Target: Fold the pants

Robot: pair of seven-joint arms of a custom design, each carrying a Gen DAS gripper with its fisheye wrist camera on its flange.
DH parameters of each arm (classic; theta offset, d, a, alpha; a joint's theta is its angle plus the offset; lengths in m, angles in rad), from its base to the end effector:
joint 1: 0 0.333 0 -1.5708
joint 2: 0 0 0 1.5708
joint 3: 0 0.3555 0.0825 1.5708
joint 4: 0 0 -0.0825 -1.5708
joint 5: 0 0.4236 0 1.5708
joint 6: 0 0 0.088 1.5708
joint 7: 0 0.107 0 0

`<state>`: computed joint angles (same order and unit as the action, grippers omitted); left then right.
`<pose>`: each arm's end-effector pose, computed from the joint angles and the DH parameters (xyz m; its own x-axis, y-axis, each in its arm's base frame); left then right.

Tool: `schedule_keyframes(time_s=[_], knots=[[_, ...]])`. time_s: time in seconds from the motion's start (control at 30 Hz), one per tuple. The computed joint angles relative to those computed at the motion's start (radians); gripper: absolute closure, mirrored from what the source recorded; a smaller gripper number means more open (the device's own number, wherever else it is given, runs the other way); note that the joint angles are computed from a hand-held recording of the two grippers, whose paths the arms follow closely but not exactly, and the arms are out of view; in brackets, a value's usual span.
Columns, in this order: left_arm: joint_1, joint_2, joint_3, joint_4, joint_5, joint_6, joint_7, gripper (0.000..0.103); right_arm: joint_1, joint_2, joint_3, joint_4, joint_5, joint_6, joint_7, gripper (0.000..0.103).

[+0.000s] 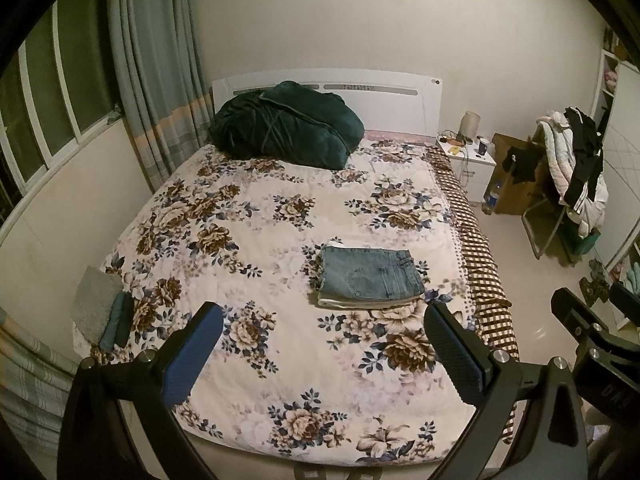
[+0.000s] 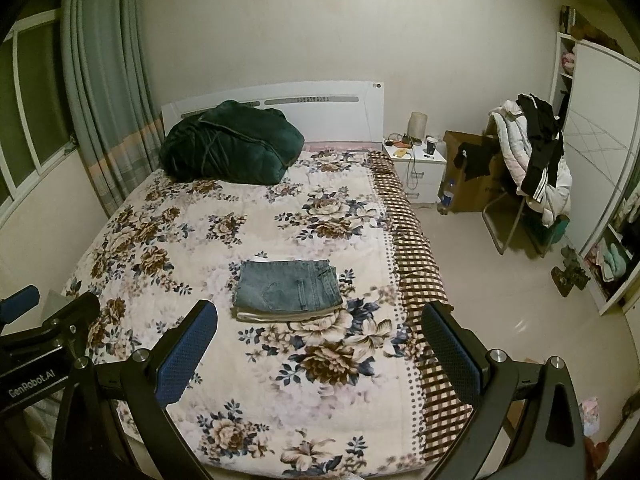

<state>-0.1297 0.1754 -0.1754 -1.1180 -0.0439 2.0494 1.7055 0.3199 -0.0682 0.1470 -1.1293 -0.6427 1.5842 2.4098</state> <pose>0.6380 -0.1851 0.8482 -0.4006 -0.9160 -0.0203 -0.6574 0.3027 -0.6901 0.4790 0.1770 0.9419 -0.5076 -0.8615 -0.0143 -0.5861 0.3575 -0.7271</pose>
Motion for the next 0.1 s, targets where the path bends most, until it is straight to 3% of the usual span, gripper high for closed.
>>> schedule_keyframes(time_s=[0.1], knots=[[-0.002,0.014,0.0,0.032,0.003,-0.015,-0.002,0.0,0.005,0.011,0.0,0.016,-0.005,-0.006,-0.002,0.0]])
